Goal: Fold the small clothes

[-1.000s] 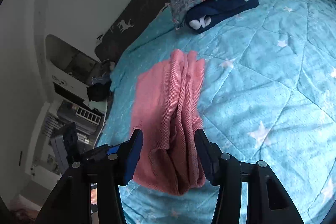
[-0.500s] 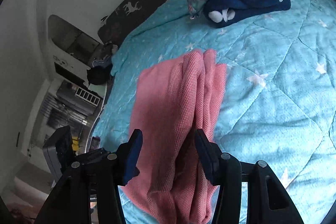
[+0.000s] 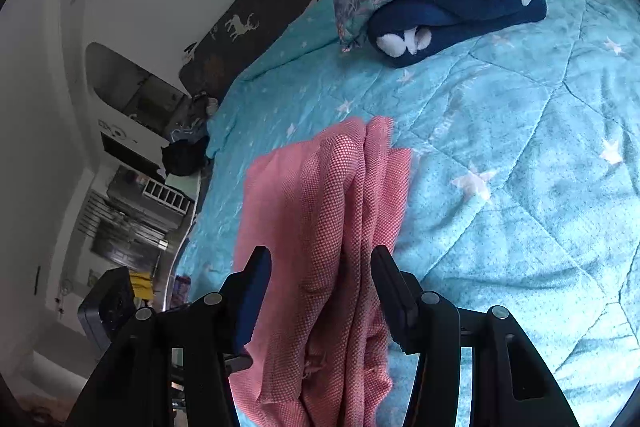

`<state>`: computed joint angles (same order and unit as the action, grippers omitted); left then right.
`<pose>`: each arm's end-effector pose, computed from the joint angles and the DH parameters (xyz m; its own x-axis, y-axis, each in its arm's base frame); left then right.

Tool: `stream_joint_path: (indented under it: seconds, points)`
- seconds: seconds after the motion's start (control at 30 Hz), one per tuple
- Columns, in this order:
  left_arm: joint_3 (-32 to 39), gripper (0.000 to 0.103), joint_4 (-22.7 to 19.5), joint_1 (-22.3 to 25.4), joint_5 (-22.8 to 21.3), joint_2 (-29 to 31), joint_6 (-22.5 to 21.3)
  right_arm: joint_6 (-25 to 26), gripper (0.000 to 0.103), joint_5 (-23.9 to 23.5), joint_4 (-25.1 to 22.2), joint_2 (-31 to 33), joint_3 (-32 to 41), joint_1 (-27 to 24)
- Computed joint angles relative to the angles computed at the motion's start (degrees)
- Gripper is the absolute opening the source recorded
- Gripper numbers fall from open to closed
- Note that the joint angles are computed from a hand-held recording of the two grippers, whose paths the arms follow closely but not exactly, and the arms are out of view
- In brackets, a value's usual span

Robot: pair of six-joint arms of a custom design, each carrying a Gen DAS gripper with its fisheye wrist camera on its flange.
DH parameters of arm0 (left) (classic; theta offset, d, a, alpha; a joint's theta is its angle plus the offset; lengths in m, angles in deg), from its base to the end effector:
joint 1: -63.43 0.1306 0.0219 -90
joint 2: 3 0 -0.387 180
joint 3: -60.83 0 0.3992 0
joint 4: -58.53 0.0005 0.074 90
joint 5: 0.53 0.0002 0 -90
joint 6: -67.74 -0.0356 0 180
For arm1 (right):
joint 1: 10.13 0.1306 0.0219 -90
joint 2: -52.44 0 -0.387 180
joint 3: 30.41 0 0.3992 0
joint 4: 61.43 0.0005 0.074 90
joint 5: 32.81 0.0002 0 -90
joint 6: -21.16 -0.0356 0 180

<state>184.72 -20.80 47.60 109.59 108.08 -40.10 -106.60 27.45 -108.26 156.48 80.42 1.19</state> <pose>0.5670 -0.1740 0.4816 -0.7211 0.5035 -0.4759 0.6397 0.7477 -0.1783 0.5775 0.1331 0.4856 -0.8311 0.3759 -0.4098 -0.0429 0.6915 0.7211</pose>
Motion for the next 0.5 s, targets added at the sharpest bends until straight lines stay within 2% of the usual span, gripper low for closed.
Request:
stream_joint_path:
  seconds: [0.1,0.2,0.37,0.43,0.5]
  points:
    - [0.4,0.069,-0.3,0.0,0.0,0.3,-0.3,0.5,0.055,-2.0,0.5,2.1,2.0,0.1]
    - [1.5,0.069,-1.5,0.4,1.2,1.0,0.1,1.0,0.056,-0.2,0.1,4.2,5.3,1.0]
    - [3.4,0.069,-3.3,0.7,2.1,2.2,1.2,8.7,0.056,3.8,-1.6,4.9,9.3,4.1]
    - [3.5,0.069,-3.3,0.7,2.1,2.3,1.2,11.0,0.061,2.9,-2.6,5.8,11.1,4.8]
    - [3.6,0.070,-3.2,0.6,2.0,2.3,1.2,11.1,0.061,0.9,-2.6,6.1,11.1,4.6]
